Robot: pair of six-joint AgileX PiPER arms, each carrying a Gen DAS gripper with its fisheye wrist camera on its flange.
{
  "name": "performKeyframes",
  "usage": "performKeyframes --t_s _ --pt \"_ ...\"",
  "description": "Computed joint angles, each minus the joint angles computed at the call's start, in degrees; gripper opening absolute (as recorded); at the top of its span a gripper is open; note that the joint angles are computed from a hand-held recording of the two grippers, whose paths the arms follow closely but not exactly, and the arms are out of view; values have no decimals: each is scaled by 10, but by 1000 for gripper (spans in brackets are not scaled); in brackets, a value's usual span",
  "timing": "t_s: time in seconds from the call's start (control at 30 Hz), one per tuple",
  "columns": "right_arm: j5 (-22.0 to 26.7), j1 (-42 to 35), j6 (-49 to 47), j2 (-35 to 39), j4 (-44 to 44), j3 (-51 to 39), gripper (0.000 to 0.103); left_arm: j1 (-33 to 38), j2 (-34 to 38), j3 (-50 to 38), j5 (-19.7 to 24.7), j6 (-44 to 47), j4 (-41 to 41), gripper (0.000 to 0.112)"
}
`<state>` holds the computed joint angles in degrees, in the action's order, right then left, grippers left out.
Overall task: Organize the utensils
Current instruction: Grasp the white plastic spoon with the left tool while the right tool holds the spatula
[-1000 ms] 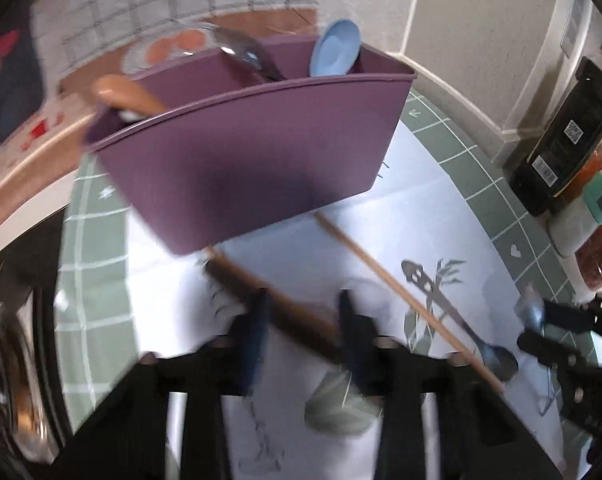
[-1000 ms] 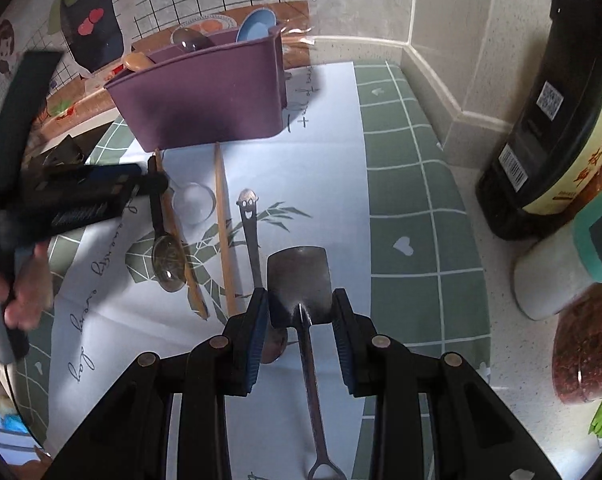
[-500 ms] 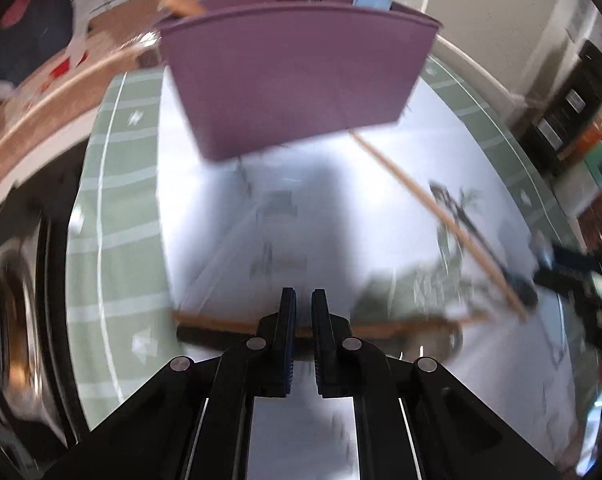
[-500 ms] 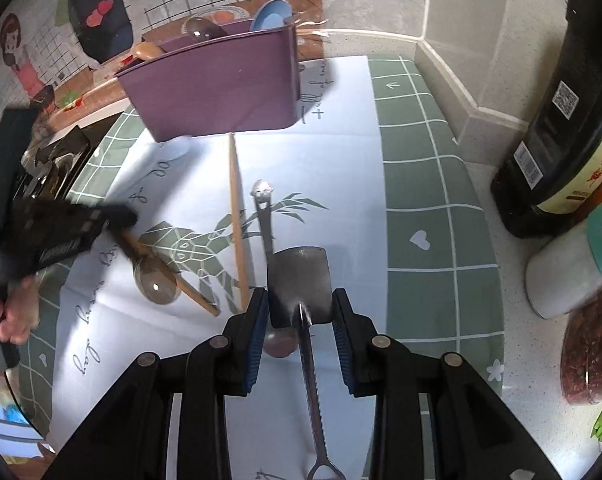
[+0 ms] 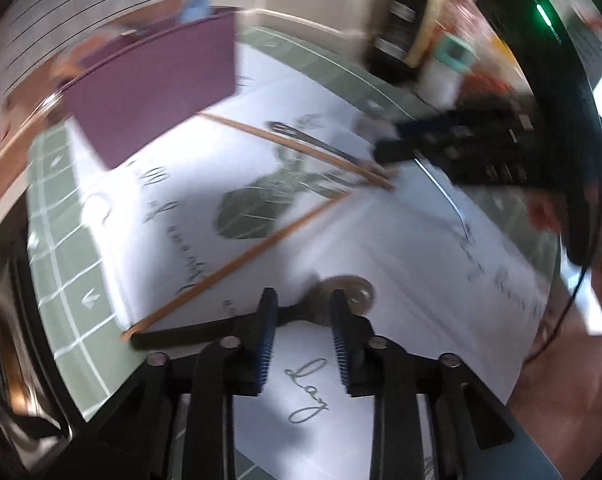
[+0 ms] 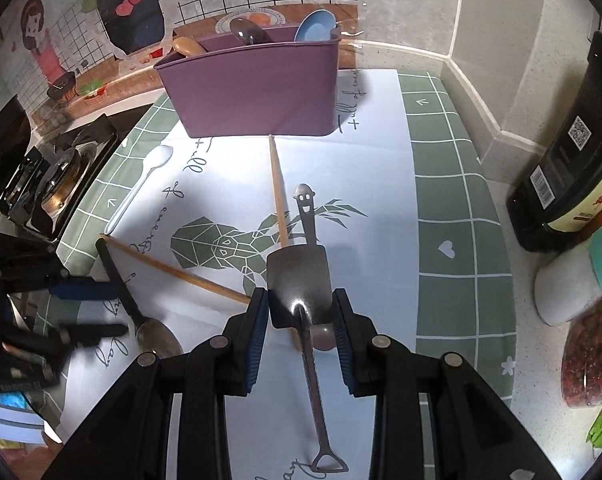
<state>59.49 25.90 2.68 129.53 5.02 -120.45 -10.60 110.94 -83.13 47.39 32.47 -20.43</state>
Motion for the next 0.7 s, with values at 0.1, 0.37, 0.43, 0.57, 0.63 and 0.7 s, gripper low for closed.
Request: performKeyframes --t_s 0.1,0.37,0.43,0.57,0.63,0.7 --pt "-3 -5 2 -5 4 11 29 -22 11 -9 6 -1 41 40" --pt "-8 -18 10 -4 21 24 29 37 29 -62 -26 -191 66 42" --pt "-9 -17 8 -3 25 25 29 66 60 -112 -38 -306 117 46" --pt "-6 -11 4 1 30 15 29 86 157 -276 41 -430 196 48" --pt "-3 -7 -1 4 29 5 29 76 230 -391 107 -445 235 48" --pt "0 -3 -6 7 26 -7 29 75 297 -505 186 -441 242 48"
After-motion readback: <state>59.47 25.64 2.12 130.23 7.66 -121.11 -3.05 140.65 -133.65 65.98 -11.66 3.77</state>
